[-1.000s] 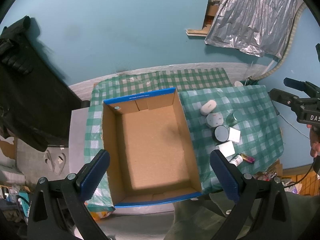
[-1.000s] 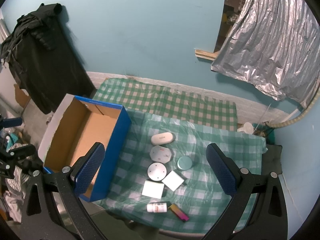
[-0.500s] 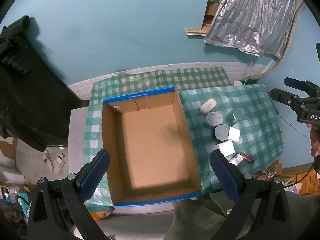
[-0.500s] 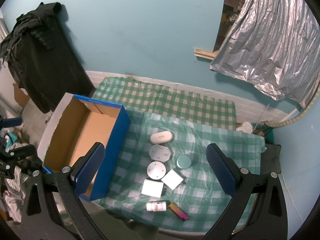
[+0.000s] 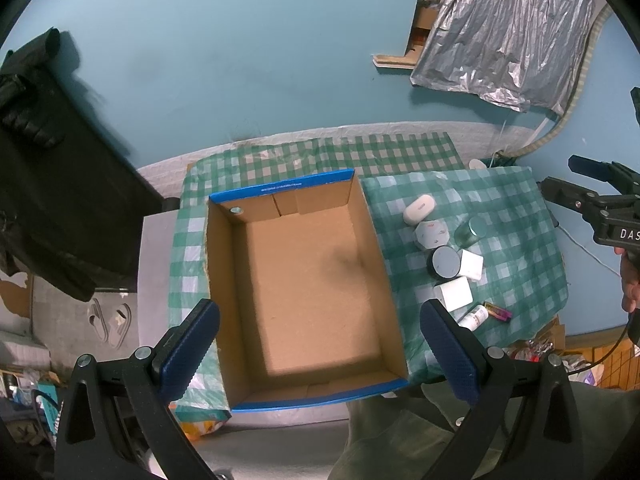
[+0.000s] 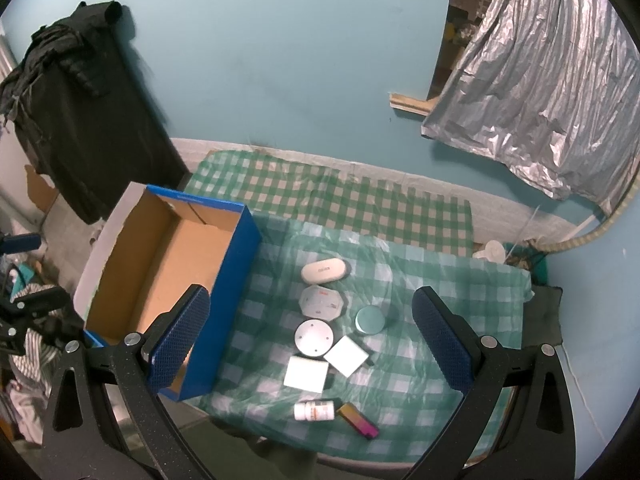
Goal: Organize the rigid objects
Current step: 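Lower the right tool to the SANY battery and close on it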
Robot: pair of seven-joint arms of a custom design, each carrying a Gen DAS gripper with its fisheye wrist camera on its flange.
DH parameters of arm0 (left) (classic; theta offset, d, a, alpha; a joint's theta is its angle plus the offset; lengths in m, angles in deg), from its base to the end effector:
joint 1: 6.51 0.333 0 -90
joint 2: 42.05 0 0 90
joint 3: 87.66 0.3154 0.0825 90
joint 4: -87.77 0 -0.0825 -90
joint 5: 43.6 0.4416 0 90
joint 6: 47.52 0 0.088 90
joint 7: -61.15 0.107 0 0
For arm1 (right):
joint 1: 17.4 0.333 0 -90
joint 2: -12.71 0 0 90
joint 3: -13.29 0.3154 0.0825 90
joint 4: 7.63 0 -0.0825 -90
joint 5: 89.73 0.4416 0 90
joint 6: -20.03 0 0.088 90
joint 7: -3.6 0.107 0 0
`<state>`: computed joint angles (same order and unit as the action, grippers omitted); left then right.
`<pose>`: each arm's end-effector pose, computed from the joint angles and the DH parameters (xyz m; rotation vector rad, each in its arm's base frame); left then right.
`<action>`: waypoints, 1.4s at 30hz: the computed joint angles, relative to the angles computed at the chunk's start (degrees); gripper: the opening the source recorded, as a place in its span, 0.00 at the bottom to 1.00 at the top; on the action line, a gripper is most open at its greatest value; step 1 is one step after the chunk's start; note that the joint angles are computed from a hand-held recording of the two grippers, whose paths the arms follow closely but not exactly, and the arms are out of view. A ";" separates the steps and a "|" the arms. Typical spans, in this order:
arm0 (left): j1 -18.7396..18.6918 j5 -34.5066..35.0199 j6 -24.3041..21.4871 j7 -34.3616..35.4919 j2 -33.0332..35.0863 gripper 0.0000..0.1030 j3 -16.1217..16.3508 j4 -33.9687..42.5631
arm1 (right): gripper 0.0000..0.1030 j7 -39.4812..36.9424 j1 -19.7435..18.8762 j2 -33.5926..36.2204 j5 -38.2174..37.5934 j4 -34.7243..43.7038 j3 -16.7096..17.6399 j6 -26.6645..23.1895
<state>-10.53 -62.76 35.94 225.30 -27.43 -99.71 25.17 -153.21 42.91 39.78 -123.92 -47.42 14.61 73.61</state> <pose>0.6377 -0.1982 0.7101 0.0800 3.0717 -0.6215 0.3785 0.5253 0.7226 -0.5199 2.8186 -0.7743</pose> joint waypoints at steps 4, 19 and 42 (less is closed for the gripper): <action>-0.07 1.59 1.12 0.55 0.78 0.98 0.24 -0.43 | 0.98 2.05 -0.84 -2.75 1.59 -5.33 1.25 2.24; -1.60 10.32 3.97 -1.66 9.35 0.98 0.62 5.18 | 0.97 15.14 -12.39 -21.83 13.79 -41.35 12.24 23.79; -3.91 20.37 7.42 -5.56 20.77 0.97 2.12 11.13 | 0.94 11.87 -15.48 -24.67 29.08 -63.59 16.40 51.38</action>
<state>-14.44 -42.39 43.36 219.74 -6.66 -97.59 36.30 -141.34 27.43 15.11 -94.84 -111.00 31.02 125.00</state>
